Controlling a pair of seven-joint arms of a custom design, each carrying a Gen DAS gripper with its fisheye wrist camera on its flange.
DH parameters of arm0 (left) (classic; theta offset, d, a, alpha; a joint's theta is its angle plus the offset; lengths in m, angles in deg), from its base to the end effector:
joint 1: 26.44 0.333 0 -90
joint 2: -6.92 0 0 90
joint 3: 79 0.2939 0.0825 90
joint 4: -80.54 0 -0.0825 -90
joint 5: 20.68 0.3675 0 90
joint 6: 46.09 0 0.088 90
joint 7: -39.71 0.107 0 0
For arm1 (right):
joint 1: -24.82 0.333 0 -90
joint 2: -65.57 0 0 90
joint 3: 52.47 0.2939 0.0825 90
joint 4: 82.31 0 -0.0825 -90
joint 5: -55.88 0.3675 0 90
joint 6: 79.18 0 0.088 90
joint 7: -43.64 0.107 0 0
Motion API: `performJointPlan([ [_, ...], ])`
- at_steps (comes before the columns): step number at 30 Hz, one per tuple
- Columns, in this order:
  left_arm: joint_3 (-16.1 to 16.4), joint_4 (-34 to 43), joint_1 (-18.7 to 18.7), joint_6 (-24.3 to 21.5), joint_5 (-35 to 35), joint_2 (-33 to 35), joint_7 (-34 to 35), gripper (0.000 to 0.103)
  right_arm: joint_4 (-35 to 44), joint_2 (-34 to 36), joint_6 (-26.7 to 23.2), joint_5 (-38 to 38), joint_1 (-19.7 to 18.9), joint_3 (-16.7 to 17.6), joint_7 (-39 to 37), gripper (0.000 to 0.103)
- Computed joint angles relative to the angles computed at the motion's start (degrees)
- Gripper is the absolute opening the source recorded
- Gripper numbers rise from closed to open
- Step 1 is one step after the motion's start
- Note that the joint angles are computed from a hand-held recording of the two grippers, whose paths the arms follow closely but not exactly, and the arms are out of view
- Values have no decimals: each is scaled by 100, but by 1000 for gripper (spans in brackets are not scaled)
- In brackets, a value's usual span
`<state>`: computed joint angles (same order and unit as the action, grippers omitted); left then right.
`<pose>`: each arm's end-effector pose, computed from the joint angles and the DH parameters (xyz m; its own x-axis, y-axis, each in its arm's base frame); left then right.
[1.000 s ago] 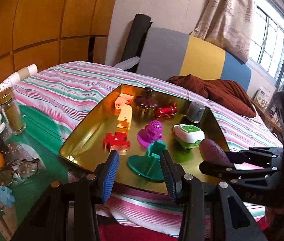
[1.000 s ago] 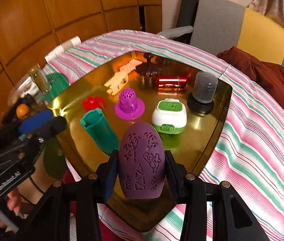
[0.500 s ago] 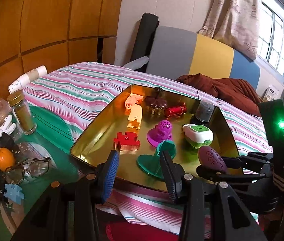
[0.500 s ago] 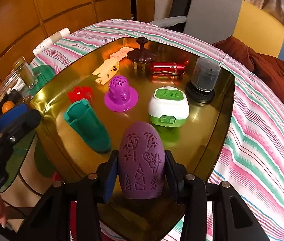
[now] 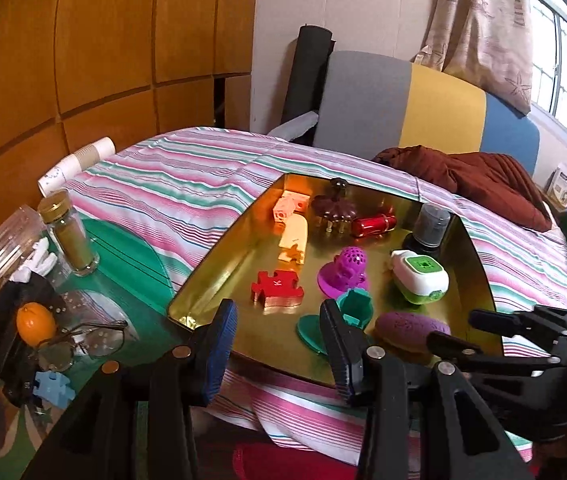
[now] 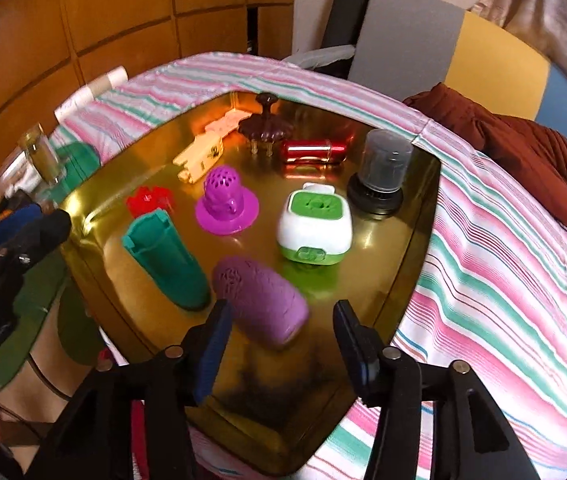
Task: Organize rigid objects
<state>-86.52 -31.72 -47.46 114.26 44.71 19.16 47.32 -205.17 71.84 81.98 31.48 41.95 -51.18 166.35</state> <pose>0.5182 -0.3260 0.4071 -0.0535 -0.9969 0.0582 -0.6583 -0.0086 -0.7527 0.5439 0.2021 0.4009 0.1096 -0.9938 0.0161 -0.8198 -0.0995 -0.5639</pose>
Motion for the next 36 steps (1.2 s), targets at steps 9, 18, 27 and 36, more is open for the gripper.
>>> performJointPlan([
  [9, -84, 11, -10, -415, -31, -130, -49, 43, -198, -314, 194, 7, -37, 74, 248, 81],
  [18, -199, 85, -39, -1051, 57, -226, -60, 43, -153, -494, 170, -451, -76, 145, 876, 102],
  [27, -291, 85, 97, -900, -712, -257, 748, 43, 128, -499, -176, -1465, -89, 170, 2023, 103],
  [36, -273, 270, 55, -1140, -1183, -205, 1053, 43, 514, -404, -826, -1901, -40, 172, 2825, 103],
])
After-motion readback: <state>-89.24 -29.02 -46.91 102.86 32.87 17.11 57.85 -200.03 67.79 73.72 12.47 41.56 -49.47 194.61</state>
